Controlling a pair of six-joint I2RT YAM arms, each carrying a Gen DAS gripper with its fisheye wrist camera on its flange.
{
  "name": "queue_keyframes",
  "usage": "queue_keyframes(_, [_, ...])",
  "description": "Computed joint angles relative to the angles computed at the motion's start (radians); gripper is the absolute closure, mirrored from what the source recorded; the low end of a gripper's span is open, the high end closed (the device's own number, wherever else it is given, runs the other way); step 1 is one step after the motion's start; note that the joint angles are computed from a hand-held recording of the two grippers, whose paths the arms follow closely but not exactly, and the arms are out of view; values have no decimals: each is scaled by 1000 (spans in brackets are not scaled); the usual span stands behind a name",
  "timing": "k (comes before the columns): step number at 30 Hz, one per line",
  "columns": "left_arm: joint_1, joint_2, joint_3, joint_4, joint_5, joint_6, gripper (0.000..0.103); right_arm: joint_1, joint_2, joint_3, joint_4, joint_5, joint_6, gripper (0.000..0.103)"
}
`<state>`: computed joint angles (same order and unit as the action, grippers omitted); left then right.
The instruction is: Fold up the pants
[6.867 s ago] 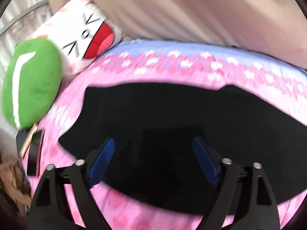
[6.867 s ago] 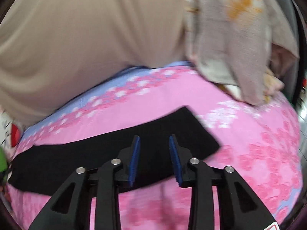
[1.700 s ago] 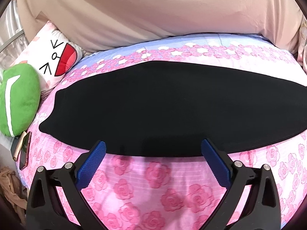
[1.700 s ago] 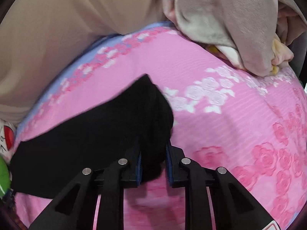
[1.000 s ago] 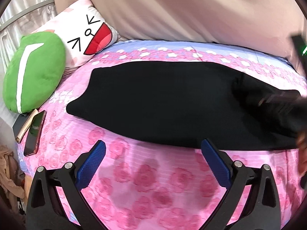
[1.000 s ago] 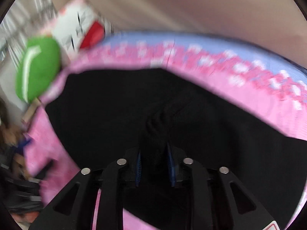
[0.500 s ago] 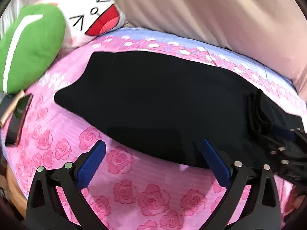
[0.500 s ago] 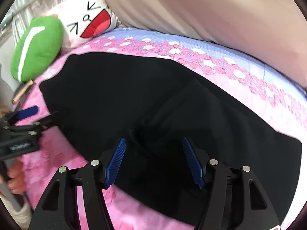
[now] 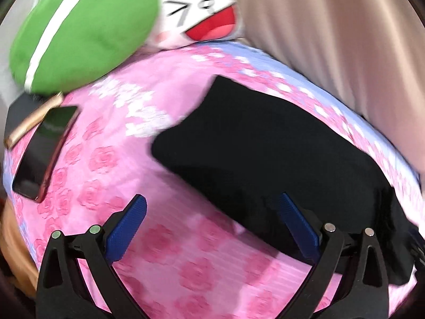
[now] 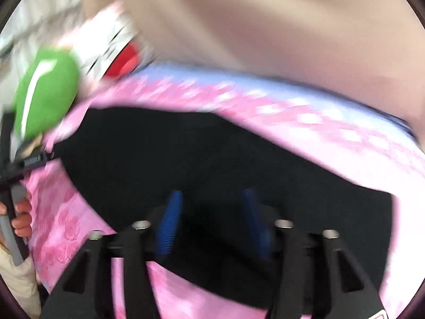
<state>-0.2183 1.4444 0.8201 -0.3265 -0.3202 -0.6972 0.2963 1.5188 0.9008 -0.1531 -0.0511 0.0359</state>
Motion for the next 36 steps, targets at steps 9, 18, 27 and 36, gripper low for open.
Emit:
queue_keyframes(9, [-121, 33, 12, 15, -66, -44, 5, -629, -9, -129, -99, -301, -13, 28])
queue_keyframes(18, [-297, 122, 148, -99, -136, -117, 5, -604, 21, -184, 3, -442, -20, 76])
queue_keyframes(27, [-438, 198, 306, -249, -223, -166, 5, -769, -71, -159, -130, -510, -212, 88])
queue_keyframes(36, [-484, 265, 345, -275, -203, -187, 5, -1118, -31, -109, -210, -518, -413, 87])
